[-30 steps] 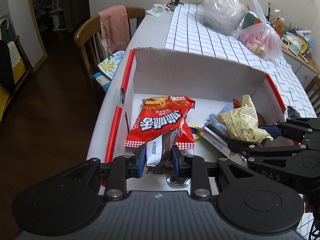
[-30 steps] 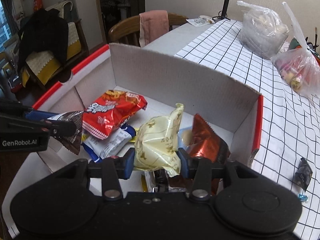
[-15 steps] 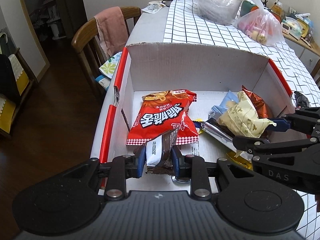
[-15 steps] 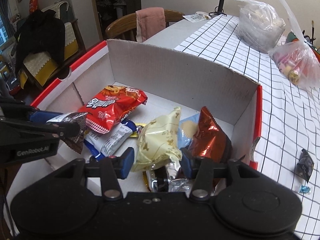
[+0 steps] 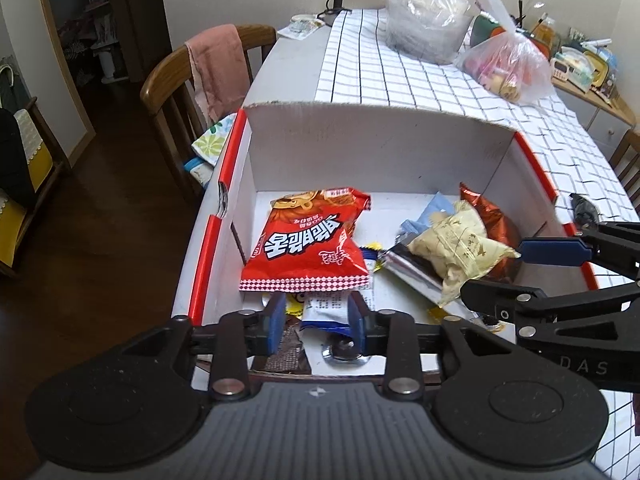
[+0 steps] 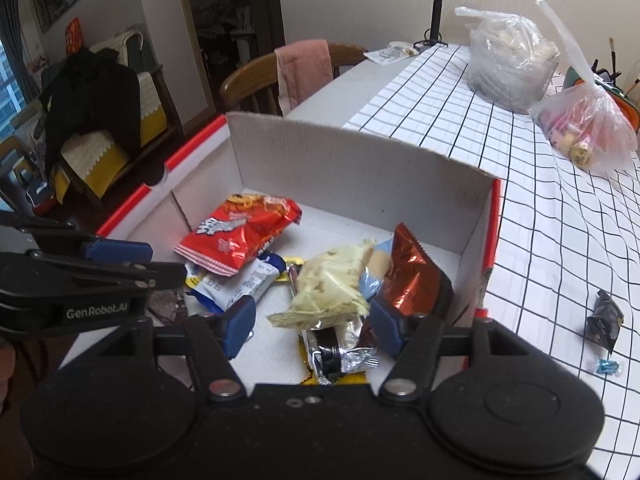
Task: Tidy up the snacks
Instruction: 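Open both grippers to drop the cream bag and brown packet into the box, then move both grippers back to the black packet and blue wrapped candy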
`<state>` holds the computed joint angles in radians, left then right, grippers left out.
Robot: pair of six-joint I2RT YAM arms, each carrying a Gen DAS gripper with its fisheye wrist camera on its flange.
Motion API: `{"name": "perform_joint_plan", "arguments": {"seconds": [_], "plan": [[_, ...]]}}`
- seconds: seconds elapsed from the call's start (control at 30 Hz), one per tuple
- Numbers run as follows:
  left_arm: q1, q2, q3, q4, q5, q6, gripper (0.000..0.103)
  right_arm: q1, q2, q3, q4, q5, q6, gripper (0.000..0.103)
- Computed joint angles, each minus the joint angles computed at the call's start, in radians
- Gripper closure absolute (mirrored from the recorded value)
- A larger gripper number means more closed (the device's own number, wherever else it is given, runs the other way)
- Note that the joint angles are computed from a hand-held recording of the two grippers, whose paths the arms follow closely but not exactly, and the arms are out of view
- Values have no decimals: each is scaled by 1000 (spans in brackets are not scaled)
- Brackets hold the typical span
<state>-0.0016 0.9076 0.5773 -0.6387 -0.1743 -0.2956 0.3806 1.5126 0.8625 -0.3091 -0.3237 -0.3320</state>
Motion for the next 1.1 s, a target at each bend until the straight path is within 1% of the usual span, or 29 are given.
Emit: {"name": "perform_joint_plan", "arguments": {"seconds": [0.07,0.13,0.2,0.27,0.33,0.4,0.6,0.73,0.8,1.03,1.1], "plan": [[-13,-26,1,-9,-5,-10,54,-13,-22,-1,-15,-20,-3,40],[-28,-40,11,-21,-13,-19,54,-28,-45,-1,-31,-40,-7,38],[-45,-57,19,-35,-19,-31,54,-54,-74,-4,-47,-71,-16,34],[-68,-73,27,-47,-29,-42,53,-81,-96,-2,-66,-98,-20,34],[-101,-88,36,-59,-48,-61,50,-110,-117,1,-85,-126,-26,32],[-138,-103,46,-67,-69,-83,45,-139,-140,1,-102,-152,-34,25],[-286,-100,88,-82,-158,-165,37,-245,-199,9,-161,-238,-91,21],[-382,-61,122,-69,-206,-219,35,-330,-207,30,-201,-282,-134,20],[-430,-29,142,-58,-231,-246,34,-378,-204,42,-217,-313,-154,12],[-568,101,202,30,-285,-310,28,-567,-147,112,-312,-414,-290,11],[-598,150,222,59,-292,-324,24,-622,-116,138,-337,-437,-336,10]]}}
